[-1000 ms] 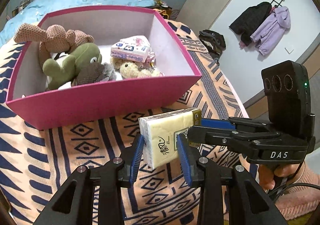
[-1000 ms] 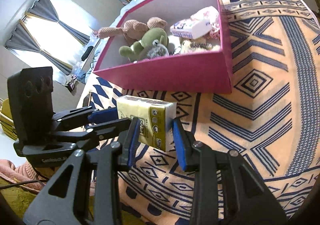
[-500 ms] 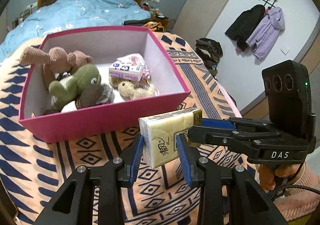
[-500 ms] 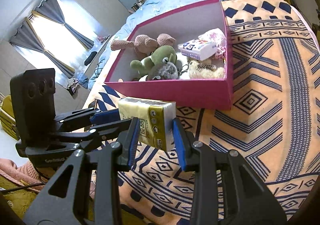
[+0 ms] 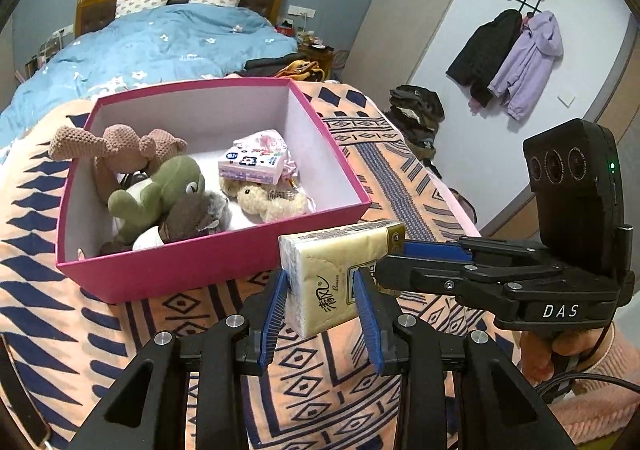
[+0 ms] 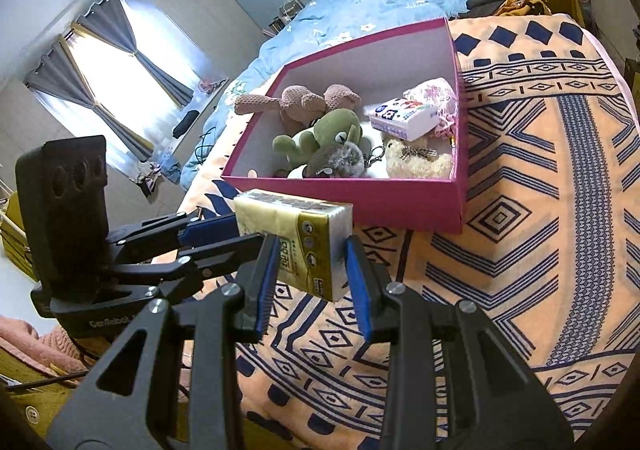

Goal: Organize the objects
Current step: 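Lift the beige tissue pack toward the magenta box, then carry the beige tissue pack over the rim of the magenta box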

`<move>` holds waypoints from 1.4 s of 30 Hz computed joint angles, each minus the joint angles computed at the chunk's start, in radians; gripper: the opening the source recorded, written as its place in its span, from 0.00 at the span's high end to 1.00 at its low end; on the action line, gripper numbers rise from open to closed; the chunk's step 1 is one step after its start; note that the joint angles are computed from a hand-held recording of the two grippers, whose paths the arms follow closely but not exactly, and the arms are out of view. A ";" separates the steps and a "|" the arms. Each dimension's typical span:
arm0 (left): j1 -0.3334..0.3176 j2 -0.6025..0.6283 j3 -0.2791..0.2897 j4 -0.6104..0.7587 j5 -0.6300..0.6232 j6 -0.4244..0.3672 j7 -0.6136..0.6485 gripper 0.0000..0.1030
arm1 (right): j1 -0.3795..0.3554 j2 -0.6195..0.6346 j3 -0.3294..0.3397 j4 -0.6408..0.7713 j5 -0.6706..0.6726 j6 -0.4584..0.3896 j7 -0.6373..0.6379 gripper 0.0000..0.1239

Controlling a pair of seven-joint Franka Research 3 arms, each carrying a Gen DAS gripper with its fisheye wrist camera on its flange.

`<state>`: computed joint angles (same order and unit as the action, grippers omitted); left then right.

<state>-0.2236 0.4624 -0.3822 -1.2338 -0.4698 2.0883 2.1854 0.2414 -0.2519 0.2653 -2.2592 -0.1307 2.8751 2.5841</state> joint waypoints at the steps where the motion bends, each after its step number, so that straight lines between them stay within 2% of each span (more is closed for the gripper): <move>1: 0.000 -0.003 0.000 -0.002 0.000 0.002 0.002 0.66 | -0.001 0.000 0.001 0.001 -0.002 0.000 0.002 0.71; 42: -0.014 0.043 -0.006 0.080 0.024 0.009 -0.014 0.66 | -0.026 0.010 0.000 0.042 -0.074 -0.002 0.018 0.71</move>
